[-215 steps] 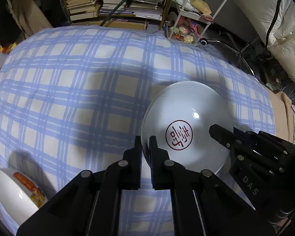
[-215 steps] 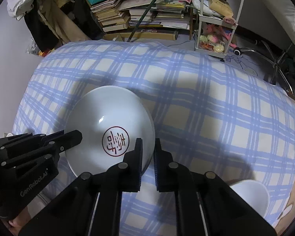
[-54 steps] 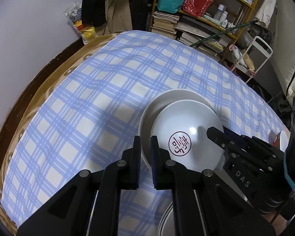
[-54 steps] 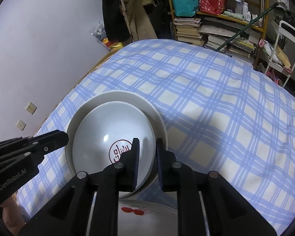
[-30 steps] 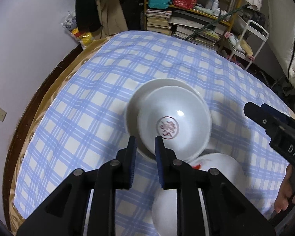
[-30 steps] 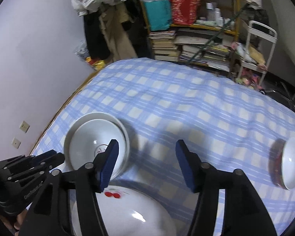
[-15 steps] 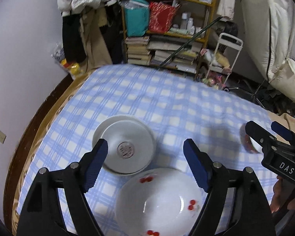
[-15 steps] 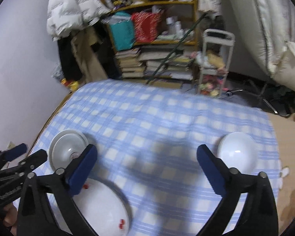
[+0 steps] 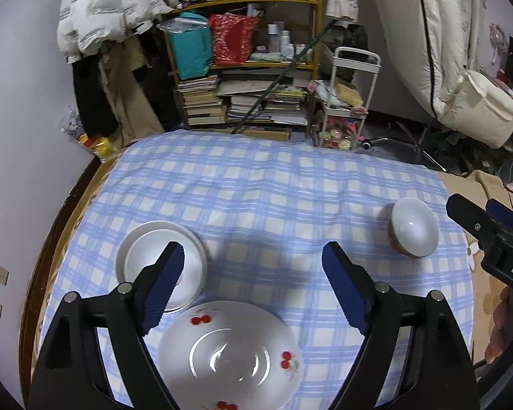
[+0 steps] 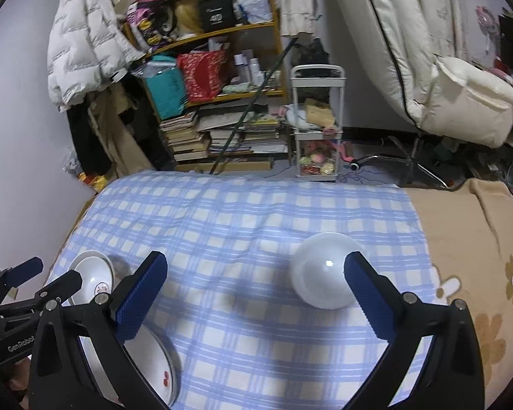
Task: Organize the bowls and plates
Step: 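Move both tools to the upturned white bowl and grip its rim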
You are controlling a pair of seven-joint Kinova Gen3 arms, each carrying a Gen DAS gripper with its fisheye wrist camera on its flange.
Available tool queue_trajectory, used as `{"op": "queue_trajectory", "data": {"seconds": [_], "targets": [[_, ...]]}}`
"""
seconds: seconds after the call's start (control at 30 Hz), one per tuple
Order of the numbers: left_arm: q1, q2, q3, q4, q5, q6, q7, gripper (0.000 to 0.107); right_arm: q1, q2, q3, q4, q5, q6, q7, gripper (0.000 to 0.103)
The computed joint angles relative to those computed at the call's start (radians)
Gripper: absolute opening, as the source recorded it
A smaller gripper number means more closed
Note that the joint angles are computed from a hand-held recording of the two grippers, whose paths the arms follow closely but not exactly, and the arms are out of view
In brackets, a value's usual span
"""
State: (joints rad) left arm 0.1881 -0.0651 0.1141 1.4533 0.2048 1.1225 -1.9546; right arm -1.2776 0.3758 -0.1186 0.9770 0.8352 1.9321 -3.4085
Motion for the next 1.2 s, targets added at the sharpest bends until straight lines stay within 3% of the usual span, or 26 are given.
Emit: {"op": "queue_trajectory", "data": {"seconds": [0.27,0.83,1.2], "targets": [[0.067,-0.002,0.061,0.004,-0.067,-0.046,0.058,0.082,0.012,-0.073,-0.047,0.102,-0.02,0.051,-0.087,0.103],[0.23,0.144,0.124,-0.069,-0.163,-0.048,0.193,0.082,0.157,-0.211,-0.176,0.376,-0.128,-0.008,-0.272,0.103],[0.327,0.257,0.125,-0.115,-0.21,-0.043,0.235,0.082,0.267,-0.284,-0.215,0.523,-0.23,-0.127,-0.37,0.102]]}}
